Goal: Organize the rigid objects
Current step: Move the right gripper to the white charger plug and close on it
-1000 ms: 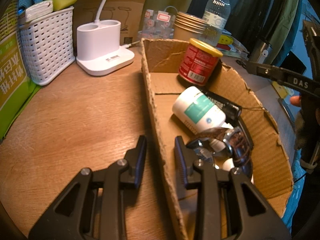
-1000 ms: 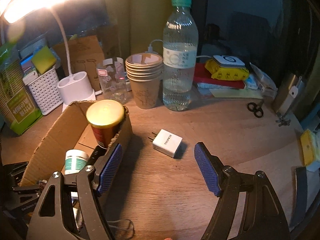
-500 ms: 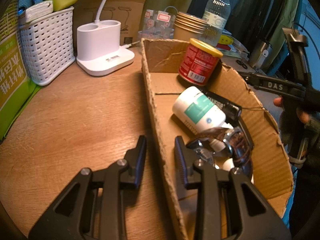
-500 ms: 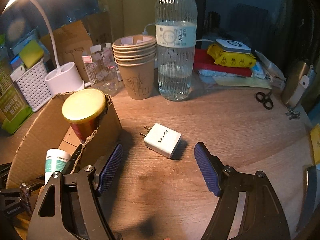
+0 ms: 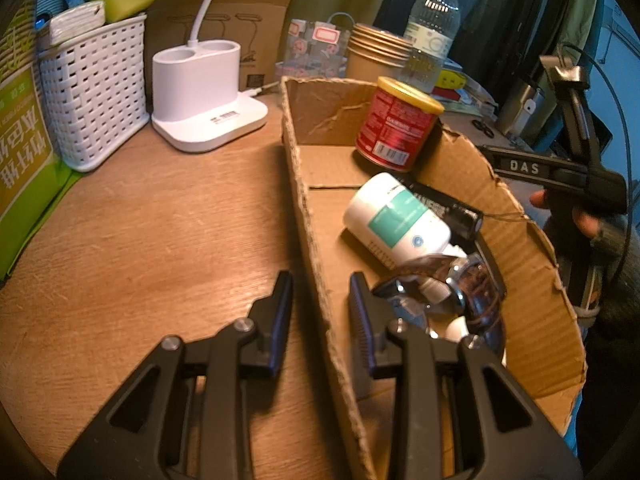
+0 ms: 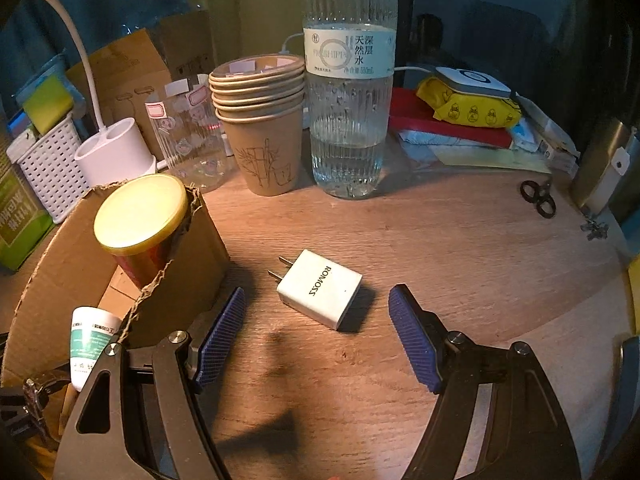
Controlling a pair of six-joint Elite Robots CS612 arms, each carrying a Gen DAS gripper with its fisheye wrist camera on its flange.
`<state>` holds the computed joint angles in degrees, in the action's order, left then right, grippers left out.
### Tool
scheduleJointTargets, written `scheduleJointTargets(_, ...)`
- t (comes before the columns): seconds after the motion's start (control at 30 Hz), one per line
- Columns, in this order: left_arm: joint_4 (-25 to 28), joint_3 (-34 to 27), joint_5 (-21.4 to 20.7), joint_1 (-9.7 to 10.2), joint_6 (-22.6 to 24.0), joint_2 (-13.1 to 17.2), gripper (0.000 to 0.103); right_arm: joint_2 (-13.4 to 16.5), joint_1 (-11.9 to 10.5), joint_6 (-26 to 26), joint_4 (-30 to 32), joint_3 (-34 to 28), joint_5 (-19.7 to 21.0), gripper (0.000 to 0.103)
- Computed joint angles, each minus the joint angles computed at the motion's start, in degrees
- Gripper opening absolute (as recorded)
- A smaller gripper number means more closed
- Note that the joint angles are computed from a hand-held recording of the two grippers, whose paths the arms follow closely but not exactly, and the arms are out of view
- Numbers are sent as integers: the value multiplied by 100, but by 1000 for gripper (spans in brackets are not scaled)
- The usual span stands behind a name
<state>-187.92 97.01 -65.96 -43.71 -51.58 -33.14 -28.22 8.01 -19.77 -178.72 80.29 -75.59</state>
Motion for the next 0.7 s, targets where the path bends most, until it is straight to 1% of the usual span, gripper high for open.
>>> scheduleJointTargets(0.23,4,-2,4,-2,-4,0,31,71,19,-21,132,-154,-39,77)
scheduleJointTargets(0.47,5,-2,5,-3,-4,0,31,176,34,-43,412,-367,-49,77)
scheduleJointTargets(0.7,7,-2,7,-4,-7,0,31,290,81,-86,485,-496,-292,77)
